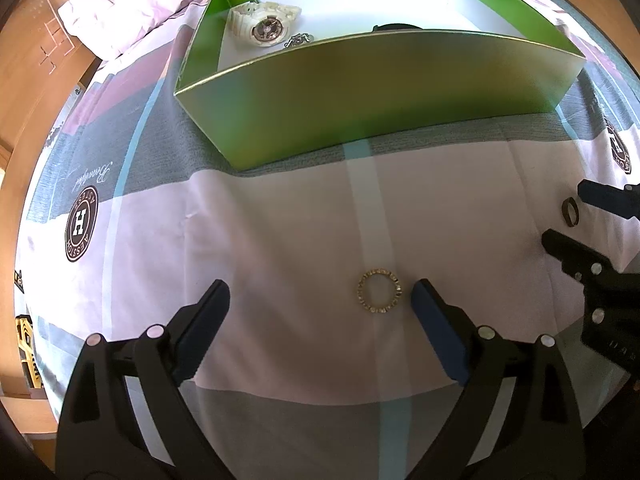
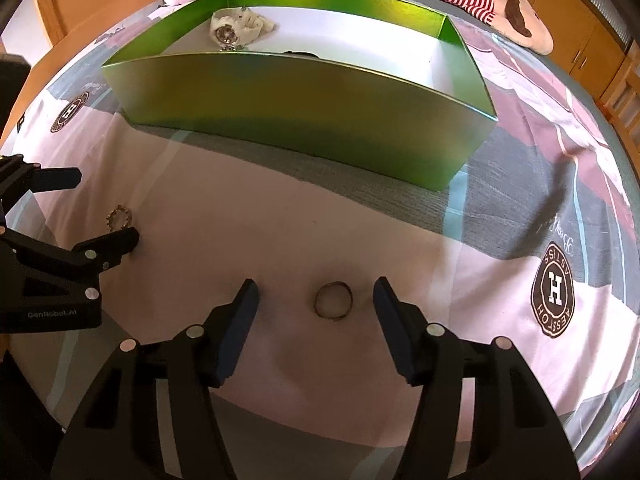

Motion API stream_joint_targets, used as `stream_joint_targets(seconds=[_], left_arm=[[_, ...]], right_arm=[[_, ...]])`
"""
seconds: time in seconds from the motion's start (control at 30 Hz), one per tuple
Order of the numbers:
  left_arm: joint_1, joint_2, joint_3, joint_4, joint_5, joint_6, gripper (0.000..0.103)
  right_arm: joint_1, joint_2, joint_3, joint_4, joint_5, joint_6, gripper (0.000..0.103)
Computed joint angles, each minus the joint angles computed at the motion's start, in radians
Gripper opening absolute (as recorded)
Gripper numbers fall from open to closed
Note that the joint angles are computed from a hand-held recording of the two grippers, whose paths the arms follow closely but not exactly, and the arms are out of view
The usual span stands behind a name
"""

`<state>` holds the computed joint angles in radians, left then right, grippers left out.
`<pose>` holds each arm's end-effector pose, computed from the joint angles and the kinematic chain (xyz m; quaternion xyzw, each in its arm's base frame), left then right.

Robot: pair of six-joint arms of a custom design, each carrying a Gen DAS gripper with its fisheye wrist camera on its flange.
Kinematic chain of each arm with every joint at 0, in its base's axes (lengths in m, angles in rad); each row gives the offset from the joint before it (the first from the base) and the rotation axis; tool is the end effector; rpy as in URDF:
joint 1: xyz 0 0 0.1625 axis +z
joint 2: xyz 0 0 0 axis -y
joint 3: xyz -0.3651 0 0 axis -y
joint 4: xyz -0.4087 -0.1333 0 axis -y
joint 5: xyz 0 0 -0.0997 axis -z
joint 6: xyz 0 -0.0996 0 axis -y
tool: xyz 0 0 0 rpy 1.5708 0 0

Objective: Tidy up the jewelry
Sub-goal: 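Close left gripper on the gold beaded ring while right gripper closes on the dark ring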

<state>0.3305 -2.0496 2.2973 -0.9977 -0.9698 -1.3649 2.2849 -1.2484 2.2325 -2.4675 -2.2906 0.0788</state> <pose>-0.1616 -0.2559 0.2574 0.0633 0.8815 -0.1607 0.4394 0.3358 -0.2842 0.0851 0.3067 -0.8835 0.0982 0.3403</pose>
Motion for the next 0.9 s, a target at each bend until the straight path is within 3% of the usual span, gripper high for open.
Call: stream_joint_targets(seconds=[0.03, 0.17, 0.33, 0.43, 0.6, 0.67, 0.73, 0.9], left_arm=[[0.0, 0.0, 0.0, 0.0, 0.0, 0.001, 0.094], [0.001, -0.001, -0.001, 0.001, 0.001, 0.001, 0.094], [-0.002, 0.004, -0.003, 0.001, 0.002, 0.0, 0.094], [-0.016, -0.01, 0.003, -0.016, 0.011, 0.007, 0.092], [-0.019, -0.027, 0.027, -0.088, 0.007, 0.073, 0.073], [-0.024, -0.022, 0.029, -0.084, 0.013, 0.072, 0.073], [-0.022, -0.026, 0.029, -0.085, 0.012, 0.07, 0.075], [-0.013, -0.037, 0.029, -0.09, 0.003, 0.06, 0.078]], right_arm=[[-0.006, -0.007, 0.0, 0.009, 0.013, 0.004, 0.054], [-0.004, -0.016, 0.008, 0.006, 0.022, -0.004, 0.047], [0.002, -0.009, 0.015, -0.03, 0.036, -0.018, 0.023], [-0.002, -0.006, 0.024, -0.076, 0.038, -0.021, 0.022], [-0.009, 0.002, 0.028, -0.118, 0.044, -0.033, 0.023], [-0.011, 0.001, 0.024, -0.111, 0.053, -0.027, 0.027], [-0.012, -0.001, 0.024, -0.105, 0.051, -0.018, 0.045], [-0.009, 0.011, 0.02, -0.113, 0.042, -0.025, 0.047]])
